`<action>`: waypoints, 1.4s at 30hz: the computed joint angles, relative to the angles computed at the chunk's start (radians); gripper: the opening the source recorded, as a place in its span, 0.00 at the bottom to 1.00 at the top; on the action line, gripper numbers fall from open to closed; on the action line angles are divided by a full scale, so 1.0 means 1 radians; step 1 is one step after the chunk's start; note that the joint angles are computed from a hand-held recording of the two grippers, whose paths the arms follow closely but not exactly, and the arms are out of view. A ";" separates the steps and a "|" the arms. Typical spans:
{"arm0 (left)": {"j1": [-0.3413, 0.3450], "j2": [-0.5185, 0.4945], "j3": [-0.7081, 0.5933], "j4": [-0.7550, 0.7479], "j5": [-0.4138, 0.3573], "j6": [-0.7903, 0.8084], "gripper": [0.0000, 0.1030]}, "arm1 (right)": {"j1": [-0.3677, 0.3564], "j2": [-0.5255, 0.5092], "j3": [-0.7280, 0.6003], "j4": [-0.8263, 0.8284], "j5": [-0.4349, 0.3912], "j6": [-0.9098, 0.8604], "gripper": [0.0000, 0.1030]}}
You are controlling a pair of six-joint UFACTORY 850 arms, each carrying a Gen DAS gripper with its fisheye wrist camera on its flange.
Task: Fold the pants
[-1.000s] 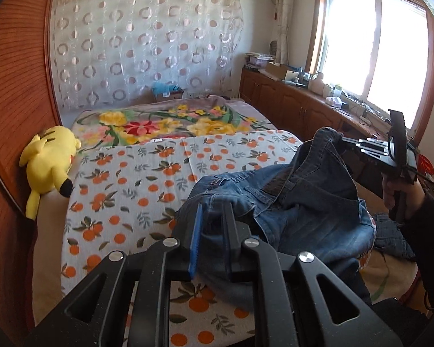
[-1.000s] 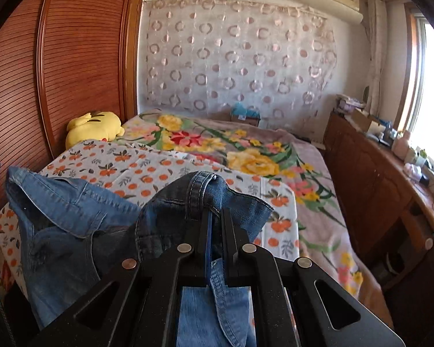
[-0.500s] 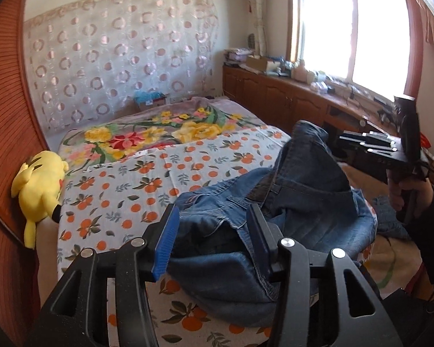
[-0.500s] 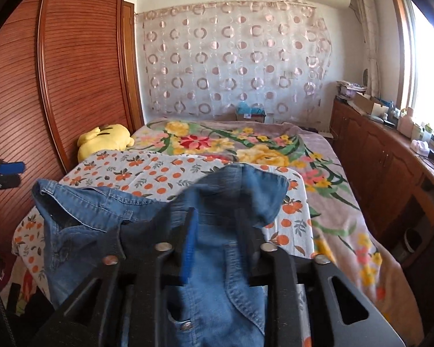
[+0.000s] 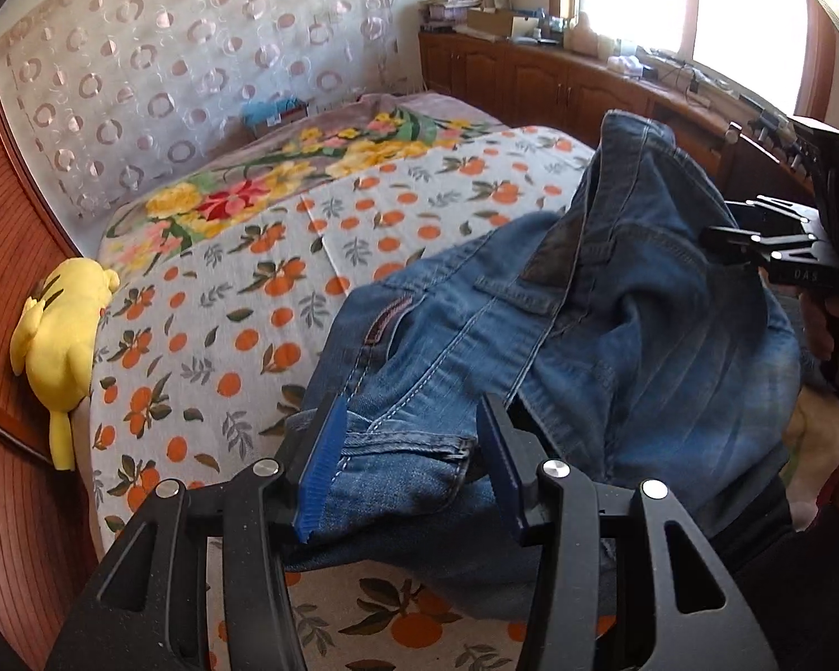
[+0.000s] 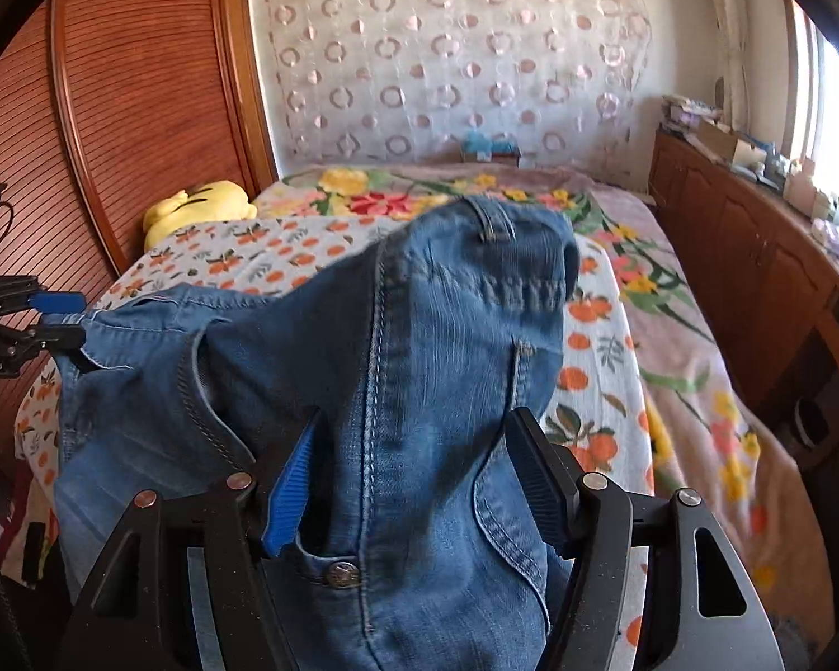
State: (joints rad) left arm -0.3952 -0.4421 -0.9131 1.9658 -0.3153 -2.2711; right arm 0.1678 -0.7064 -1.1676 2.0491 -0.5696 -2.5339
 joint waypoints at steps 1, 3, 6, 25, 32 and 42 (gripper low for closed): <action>0.001 -0.005 -0.001 -0.010 0.000 0.011 0.48 | -0.003 -0.007 -0.011 -0.029 0.002 0.031 0.66; 0.003 -0.014 0.002 -0.003 0.005 0.003 0.48 | -0.003 -0.023 -0.036 -0.088 0.016 0.096 0.66; 0.011 -0.023 0.006 0.038 0.033 -0.032 0.37 | 0.004 -0.031 -0.070 -0.152 0.037 0.156 0.51; -0.038 0.444 0.353 0.229 -0.300 -0.420 0.12 | 0.109 0.138 -0.100 0.282 -0.009 -0.282 0.06; -0.071 0.652 0.479 0.076 -0.385 -0.318 0.12 | 0.254 0.174 -0.153 0.382 -0.024 -0.386 0.06; 0.032 0.505 0.497 0.170 -0.315 -0.459 0.16 | 0.381 -0.054 -0.391 0.196 0.220 -0.198 0.22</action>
State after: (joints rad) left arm -0.3628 0.0632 -0.4163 2.1361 -0.6301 -2.7301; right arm 0.5491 -0.7602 -1.5582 2.2448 -0.3495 -2.7317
